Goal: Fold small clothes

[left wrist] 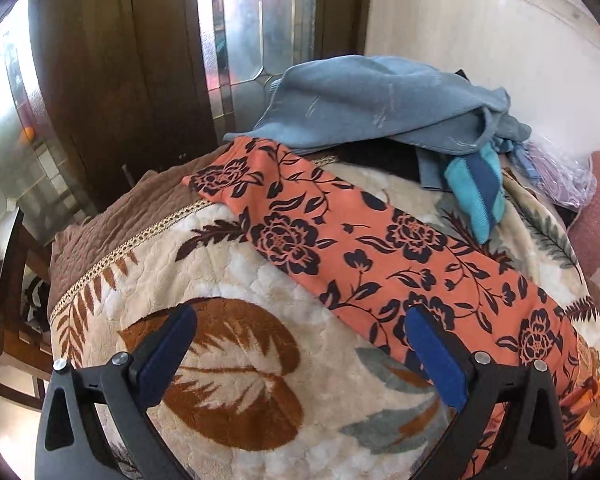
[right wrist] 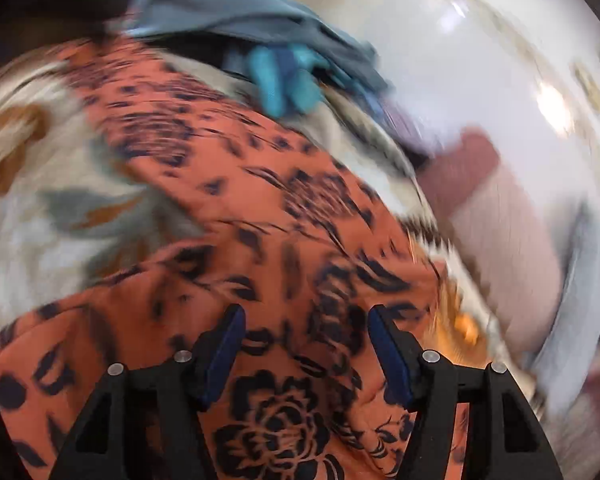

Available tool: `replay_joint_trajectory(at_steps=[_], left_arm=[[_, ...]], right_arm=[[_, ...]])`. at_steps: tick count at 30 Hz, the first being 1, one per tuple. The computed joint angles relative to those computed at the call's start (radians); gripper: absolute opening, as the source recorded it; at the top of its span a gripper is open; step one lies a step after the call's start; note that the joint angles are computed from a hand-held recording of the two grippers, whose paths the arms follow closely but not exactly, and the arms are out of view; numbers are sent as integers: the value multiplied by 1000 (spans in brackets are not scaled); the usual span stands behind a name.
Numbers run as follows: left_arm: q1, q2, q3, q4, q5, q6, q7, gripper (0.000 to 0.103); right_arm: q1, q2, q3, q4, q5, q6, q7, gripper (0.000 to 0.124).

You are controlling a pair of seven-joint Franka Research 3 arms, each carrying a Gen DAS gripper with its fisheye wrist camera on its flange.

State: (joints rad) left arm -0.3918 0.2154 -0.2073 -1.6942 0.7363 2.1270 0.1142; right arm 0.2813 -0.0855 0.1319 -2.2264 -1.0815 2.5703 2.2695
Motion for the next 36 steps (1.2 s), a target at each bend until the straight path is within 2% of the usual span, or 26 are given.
replay_joint_trajectory(at_steps=[1, 3, 6, 7, 8, 10, 12, 15, 17, 18, 19, 20, 21, 22, 23, 25, 27, 28, 31, 32, 34, 36], left_arm=[[7, -7, 2, -10, -12, 7, -2, 103], [21, -26, 6, -36, -33, 21, -13, 103], [42, -59, 8, -76, -52, 33, -44, 103], [49, -71, 9, -90, -60, 37, -59, 103], [57, -82, 8, -104, -67, 45, -72, 103], [73, -100, 6, -129, -85, 69, -91, 103], [83, -99, 2, -132, -107, 69, -86, 103], [96, -91, -2, -130, -149, 79, -62, 103], [100, -91, -1, -131, -158, 76, -61, 103], [100, -95, 1, -134, -154, 66, -69, 103], [102, -100, 3, -139, -150, 61, -80, 103], [107, -110, 5, -152, -151, 68, -88, 103], [114, -118, 7, -165, -158, 79, -90, 103], [123, -125, 9, -178, -171, 95, -87, 103], [131, -130, 11, -189, -182, 108, -82, 103], [152, -142, 16, -218, -218, 155, -70, 103], [181, -168, 25, -282, -284, 273, -60, 101], [192, -181, 28, -313, -308, 332, -66, 96], [222, -199, 37, -388, -371, 517, -48, 88], [230, -198, 38, -402, -388, 562, -35, 79], [246, -188, 41, -422, -440, 664, 23, 67], [261, -185, 38, -453, -564, 755, 126, 63]], right_arm=[[-1, -14, 2, -17, -27, 45, -18, 67], [-1, -55, -14, -62, 4, 134, -59, 68], [-61, -119, -23, -113, 27, 224, 12, 67], [-82, -145, -47, -137, 74, 276, 32, 67], [-90, -174, -93, -170, 177, 345, 21, 67], [-67, -214, -185, -224, 404, 423, 6, 67], [7, -222, -305, -242, 625, 426, -79, 67], [54, -181, -351, -202, 777, 361, -185, 67], [110, -96, -367, -135, 1043, 301, -408, 67], [152, -36, -391, -76, 1138, 233, -484, 67], [201, 8, -421, -31, 1164, 142, -509, 67], [215, 41, -428, -8, 1119, 107, -490, 68], [196, 40, -400, -8, 1004, 128, -426, 69], [171, 31, -371, -13, 952, 141, -412, 69], [179, 15, -377, -18, 970, 130, -440, 69], [165, -56, -371, -85, 1037, 192, -499, 68], [117, -133, -344, -160, 990, 259, -505, 68], [84, -187, -328, -205, 958, 274, -504, 68], [-55, -351, -258, -350, 878, 313, -498, 68], [-73, -399, -256, -385, 888, 306, -517, 68], [-67, -487, -303, -455, 932, 298, -571, 68], [-70, -545, -327, -506, 994, 302, -605, 68]])
